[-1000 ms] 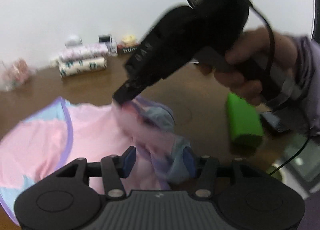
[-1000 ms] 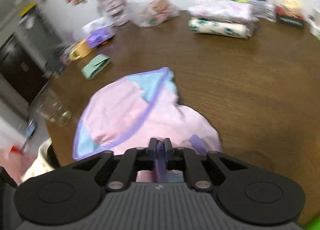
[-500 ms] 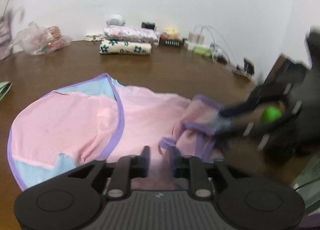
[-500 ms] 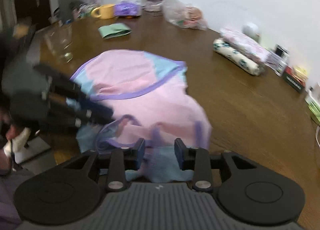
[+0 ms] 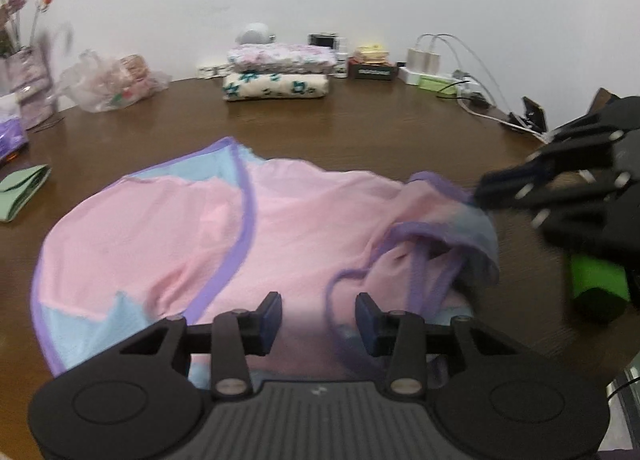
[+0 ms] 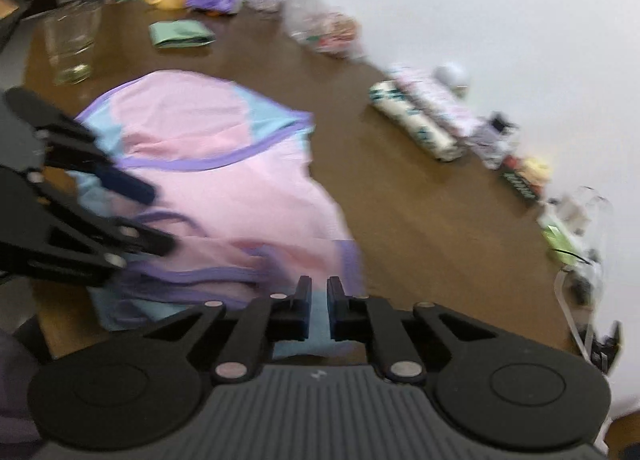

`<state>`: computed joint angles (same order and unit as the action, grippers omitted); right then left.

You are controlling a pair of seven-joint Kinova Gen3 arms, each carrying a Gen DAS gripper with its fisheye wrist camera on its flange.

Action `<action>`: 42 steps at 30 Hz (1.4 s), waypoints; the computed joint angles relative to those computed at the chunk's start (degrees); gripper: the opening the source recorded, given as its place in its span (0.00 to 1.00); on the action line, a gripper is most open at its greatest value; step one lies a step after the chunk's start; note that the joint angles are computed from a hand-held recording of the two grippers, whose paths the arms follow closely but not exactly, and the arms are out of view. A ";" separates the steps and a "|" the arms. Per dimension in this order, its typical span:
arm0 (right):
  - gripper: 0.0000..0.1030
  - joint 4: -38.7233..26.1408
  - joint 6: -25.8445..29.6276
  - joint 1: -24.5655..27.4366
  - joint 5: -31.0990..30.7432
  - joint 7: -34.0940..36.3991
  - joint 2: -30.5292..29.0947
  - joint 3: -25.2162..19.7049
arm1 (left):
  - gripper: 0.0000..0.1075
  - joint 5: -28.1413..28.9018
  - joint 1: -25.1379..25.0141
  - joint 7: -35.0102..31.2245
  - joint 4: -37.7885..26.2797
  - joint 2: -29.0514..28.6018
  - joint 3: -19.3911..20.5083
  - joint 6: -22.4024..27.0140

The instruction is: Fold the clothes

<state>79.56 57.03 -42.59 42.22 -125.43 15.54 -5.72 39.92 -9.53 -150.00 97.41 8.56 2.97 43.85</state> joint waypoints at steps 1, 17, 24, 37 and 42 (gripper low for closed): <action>0.06 0.62 -0.03 -0.40 1.10 -1.17 -0.32 0.33 | 0.36 -0.47 -0.08 0.45 -0.34 0.26 -0.20 0.51; 0.05 0.37 -3.02 -0.65 0.22 0.47 1.46 1.52 | 0.03 3.42 -3.72 0.01 -3.00 2.44 -0.51 5.29; 0.05 2.40 -9.92 5.04 -5.43 -1.40 -6.40 -0.69 | 0.06 12.45 -7.05 -6.46 -1.62 1.16 -0.52 2.31; 0.05 2.34 -7.43 3.34 -1.24 -4.04 -5.94 -2.52 | 0.40 10.55 -4.56 -7.00 -0.28 0.46 -1.74 5.07; 0.05 2.82 -7.30 3.33 -0.43 -4.73 -6.27 -2.64 | 0.39 10.66 -4.59 -6.04 -0.59 1.18 -1.85 4.15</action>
